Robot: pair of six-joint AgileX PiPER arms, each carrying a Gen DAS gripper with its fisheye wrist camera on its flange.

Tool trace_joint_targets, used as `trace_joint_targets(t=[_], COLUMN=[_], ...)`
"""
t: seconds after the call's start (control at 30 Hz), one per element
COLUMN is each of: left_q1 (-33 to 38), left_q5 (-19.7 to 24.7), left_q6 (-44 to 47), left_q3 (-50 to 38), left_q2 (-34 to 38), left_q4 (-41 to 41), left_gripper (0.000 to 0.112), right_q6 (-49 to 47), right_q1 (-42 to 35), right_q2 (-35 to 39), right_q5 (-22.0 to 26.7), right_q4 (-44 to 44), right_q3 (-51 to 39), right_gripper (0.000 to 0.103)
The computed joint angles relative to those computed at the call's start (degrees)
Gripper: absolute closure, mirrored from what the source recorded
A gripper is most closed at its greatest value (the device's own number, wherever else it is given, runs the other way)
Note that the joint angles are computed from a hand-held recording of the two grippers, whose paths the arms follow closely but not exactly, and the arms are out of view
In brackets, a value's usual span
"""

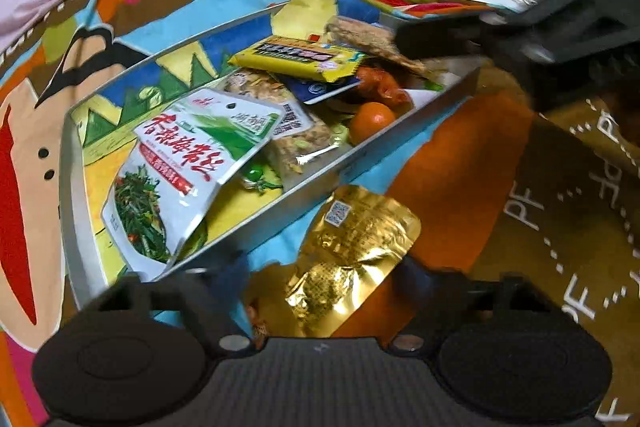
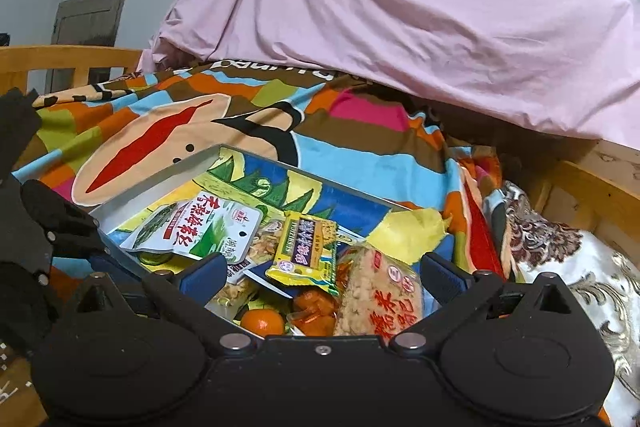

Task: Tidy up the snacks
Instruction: 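Lower the gold foil pack into the tin box and open left gripper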

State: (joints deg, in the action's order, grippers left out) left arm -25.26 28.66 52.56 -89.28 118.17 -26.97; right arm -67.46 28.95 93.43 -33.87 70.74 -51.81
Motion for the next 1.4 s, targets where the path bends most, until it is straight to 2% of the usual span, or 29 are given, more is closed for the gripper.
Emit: trace_joint_targets(t=[0.03, 0.17, 0.27, 0.37, 0.5, 0.57, 0.67, 0.77, 0.87, 0.93, 1.03, 1.07, 1.13, 1.17, 1.2, 1.23, 1.4], left_q1=[-0.08, -1.31, -0.52, -0.91, -1.15, -1.07, -0.35, 0.01, 1.32, 1.49, 1.06, 1.15, 1.36, 1.18, 0.99, 0.72, 0.17], left_q5=[1.03, -0.22, 0.16, -3.32, -5.45, -6.24, -7.38, -9.11, -11.43, -12.53, -16.9, -16.66, -10.51, -7.17, -5.75, -6.05, -17.07], left_q6=[-0.67, -4.81, -7.88, -11.81, -15.85, -17.34, -15.12, -15.0, -11.69, -17.7, -34.89, -40.62, -52.07, -57.8, -63.53, -69.26, -97.91], left_q3=[-0.65, 1.31, 1.95, 4.03, 6.21, 6.93, 8.51, 9.99, 11.61, 10.35, 6.67, 4.24, -4.97, -8.29, -9.31, -8.05, 11.19], left_q2=[0.17, -1.79, -3.39, -4.67, -6.75, -7.52, -8.76, -9.89, -11.63, -11.45, -9.09, -7.6, -2.23, -0.31, 0.36, -0.19, -10.17], left_q4=[0.79, 5.75, 4.71, 7.09, 8.37, 8.07, 3.09, 1.39, -5.99, -2.28, 10.81, 15.19, 23.96, 28.17, 32.09, 36.81, 63.62], left_gripper=[0.042, 0.061, 0.068, 0.077, 0.087, 0.088, 0.089, 0.09, 0.09, 0.09, 0.09, 0.089, 0.073, 0.046, 0.029, 0.025, 0.017], right_q6=[-0.45, -1.65, -4.02, -6.97, -8.43, -8.14, -6.68, -6.93, -6.3, -5.7, -5.45, -5.29, -5.01, -5.28, -5.71, -5.51, -2.99], right_q1=[0.45, 3.92, 8.08, 13.4, 21.39, 24.99, 28.8, 29.33, 28.45, 27.69, 27.13, 26.86, 26.41, 26.16, 26.22, 26.2, 27.1], right_q2=[-0.75, -5.25, -8.63, -11.55, -14.62, -15.43, -15.8, -15.17, -14.36, -13.97, -12.96, -12.56, -11.82, -11.29, -11.06, -11.07, -11.76], right_q5=[-0.3, -2.22, -4.84, -8.56, -14.2, -16.85, -19.9, -20.02, -19.09, -18.03, -16.86, -16.2, -14.88, -14.43, -14.35, -14.06, -15.93], right_q4=[1.51, 6.65, 10.33, 16.59, 23.52, 24.85, 25.56, 26.17, 26.24, 25.97, 25.55, 25.36, 24.79, 24.95, 25.74, 26.05, 26.91], right_q3=[0.32, 2.92, 5.06, 6.19, 6.89, 7.15, 7.28, 7.07, 6.99, 7.06, 7.19, 7.29, 7.61, 7.55, 7.49, 7.62, 8.09], right_gripper=[0.001, 0.001, 0.001, 0.001, 0.001, 0.001, 0.001, 0.001, 0.001, 0.001, 0.001, 0.001, 0.001, 0.001, 0.001, 0.001, 0.001])
